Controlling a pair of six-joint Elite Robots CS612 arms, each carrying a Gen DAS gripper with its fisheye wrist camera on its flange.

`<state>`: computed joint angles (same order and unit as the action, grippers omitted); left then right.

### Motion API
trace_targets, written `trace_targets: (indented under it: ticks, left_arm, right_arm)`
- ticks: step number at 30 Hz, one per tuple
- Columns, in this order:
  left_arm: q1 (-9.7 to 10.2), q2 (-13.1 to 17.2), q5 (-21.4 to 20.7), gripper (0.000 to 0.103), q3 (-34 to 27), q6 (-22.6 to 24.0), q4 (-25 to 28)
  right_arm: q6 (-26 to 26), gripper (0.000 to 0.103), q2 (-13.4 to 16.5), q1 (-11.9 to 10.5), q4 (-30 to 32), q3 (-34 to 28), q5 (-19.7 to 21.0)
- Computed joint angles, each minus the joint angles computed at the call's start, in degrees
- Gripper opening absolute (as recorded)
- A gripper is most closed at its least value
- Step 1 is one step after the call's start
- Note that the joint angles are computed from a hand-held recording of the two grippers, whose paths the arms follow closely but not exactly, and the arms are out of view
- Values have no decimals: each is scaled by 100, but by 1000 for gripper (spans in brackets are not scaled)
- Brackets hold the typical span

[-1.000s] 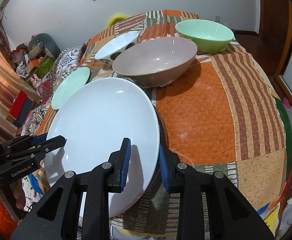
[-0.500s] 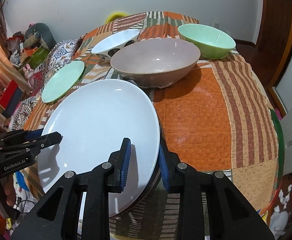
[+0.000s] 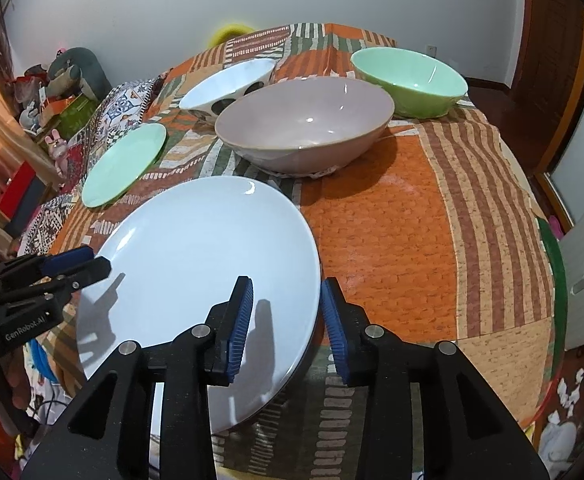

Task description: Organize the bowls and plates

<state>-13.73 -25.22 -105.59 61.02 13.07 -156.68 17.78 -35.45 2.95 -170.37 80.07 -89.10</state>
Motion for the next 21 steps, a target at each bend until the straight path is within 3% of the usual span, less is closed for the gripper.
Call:
trace_targets:
  ticks: [10,14,21]
  left_arm:
    - [151,-161,19,39,116,-272,-694]
    - [234,-212,122,40,104,-386,-989]
    - [373,-144,562,46,-138,-583,-1317]
  right_arm:
    - [-277,45,-100,89,-465,-35,-184]
    - [-469,52,-76,126,-700,-187,-63]
    - [-738,53,113,180,-797,-696,305]
